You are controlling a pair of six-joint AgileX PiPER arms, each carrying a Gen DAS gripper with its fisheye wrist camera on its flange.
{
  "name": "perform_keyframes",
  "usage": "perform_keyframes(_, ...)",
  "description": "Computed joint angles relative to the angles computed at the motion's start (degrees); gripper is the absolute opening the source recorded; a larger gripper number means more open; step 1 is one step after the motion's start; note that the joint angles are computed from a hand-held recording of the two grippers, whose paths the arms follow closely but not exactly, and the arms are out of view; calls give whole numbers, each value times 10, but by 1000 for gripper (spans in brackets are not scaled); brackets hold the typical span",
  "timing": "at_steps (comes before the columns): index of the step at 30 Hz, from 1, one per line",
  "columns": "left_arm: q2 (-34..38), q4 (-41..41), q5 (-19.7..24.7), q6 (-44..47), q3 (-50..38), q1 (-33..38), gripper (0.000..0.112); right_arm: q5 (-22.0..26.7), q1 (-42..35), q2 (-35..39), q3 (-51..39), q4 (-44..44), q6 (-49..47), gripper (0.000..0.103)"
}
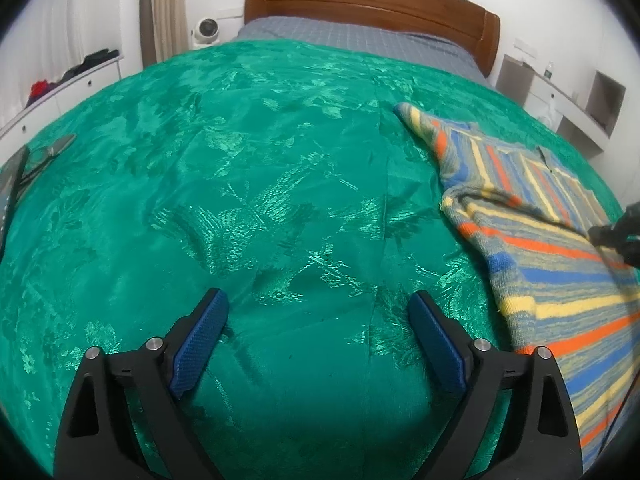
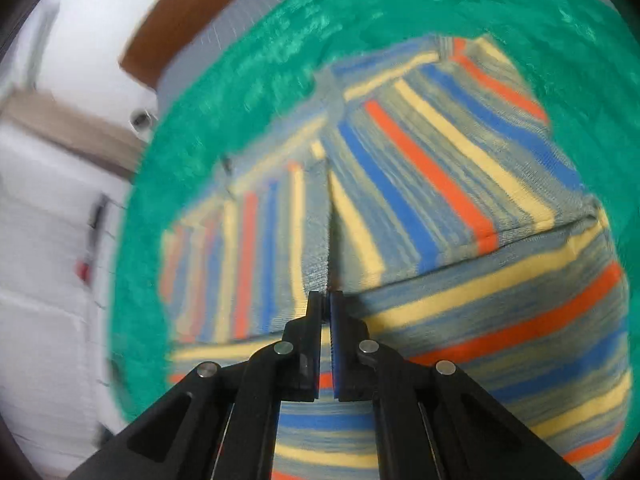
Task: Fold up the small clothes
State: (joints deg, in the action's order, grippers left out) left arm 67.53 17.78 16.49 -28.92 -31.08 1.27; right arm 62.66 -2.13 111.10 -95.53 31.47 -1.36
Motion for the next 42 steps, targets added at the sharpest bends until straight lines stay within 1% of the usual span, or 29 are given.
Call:
perform_keyframes(1, 0, 27, 3, -28, 0, -8, 93, -3, -5, 1, 4, 4, -6, 4)
perform_keyframes(2, -1, 36, 5, -37, 1, -10, 94, -10, -7, -3, 12, 11, -16, 6)
perform_keyframes(4, -3, 31, 4, -33, 4, -9, 95, -19, -16, -20, 35, 26, -40, 13)
perform_keyframes(5, -3, 31, 3, -32, 4, -8, 98, -15, -25, -34, 47, 42, -61, 28)
perform_keyframes(6, -2, 36, 5, -39, 3, -9, 99, -13, -38, -49, 63, 61, -93, 47)
perform_keyframes(7, -1, 49, 6, -52, 4, -12, 100, -16, -53, -72, 85, 72, -129, 54)
perform_keyframes(8, -2, 50, 7, -54, 4, -12, 101, -21, -62, -89, 97, 75, -153, 58)
perform_keyframes(10, -2, 41, 7, -46, 4, -10, 101, -37, -110, -147, 150, 85, -258, 59)
perform_keyframes(12, -3, 38, 7, -44, 4, -10, 101, -65, -170, -193, 202, 86, -348, 66)
perform_keyframes(14, -3, 38, 5, -44, 6, -9, 102, -105, -225, -223, 245, 90, -432, 69)
perform_keyframes(15, -3, 39, 5, -45, 6, -9, 102, -133, -261, -234, 268, 89, -485, 70)
perform_keyframes(16, -3, 46, 5, -54, 7, -11, 102, -151, -286, -233, 277, 86, -515, 71)
perform_keyframes(18, -1, 64, 5, -74, 8, -15, 102, -182, -333, -213, 278, 72, -549, 72)
perform_keyframes(21, 1, 97, 5, -110, 9, -22, 102, -212, -384, -175, 272, 98, -592, 72)
perform_keyframes(23, 2, 134, 11, -150, 10, -32, 102, -214, -405, -153, 272, 117, -613, 73)
perform_keyframes(24, 2, 150, 14, -167, 11, -37, 102, -204, -418, -141, 276, 147, -640, 74)
perform_keyframes(25, 2, 165, 16, -183, 12, -41, 102, -206, -429, -139, 289, 188, -681, 75)
perform_keyframes(26, 2, 176, 18, -195, 13, -44, 102, -207, -435, -140, 303, 223, -724, 80)
perform_keyframes(27, 1, 185, 19, -206, 14, -46, 102, -204, -443, -142, 310, 236, -747, 84)
perform_keyframes(28, 0, 190, 17, -213, 16, -46, 102, -212, -439, -144, 320, 243, -758, 85)
perform_keyframes(32, -2, 223, 18, -254, 22, -53, 102, -200, -449, -141, 323, 264, -778, 86)
perform_keyframes(37, -7, 259, 15, -297, 29, -60, 103, -208, -441, -139, 325, 270, -780, 86)
perform_keyframes(42, -10, 254, 4, -294, 33, -54, 103, -219, -433, -136, 327, 270, -779, 87)
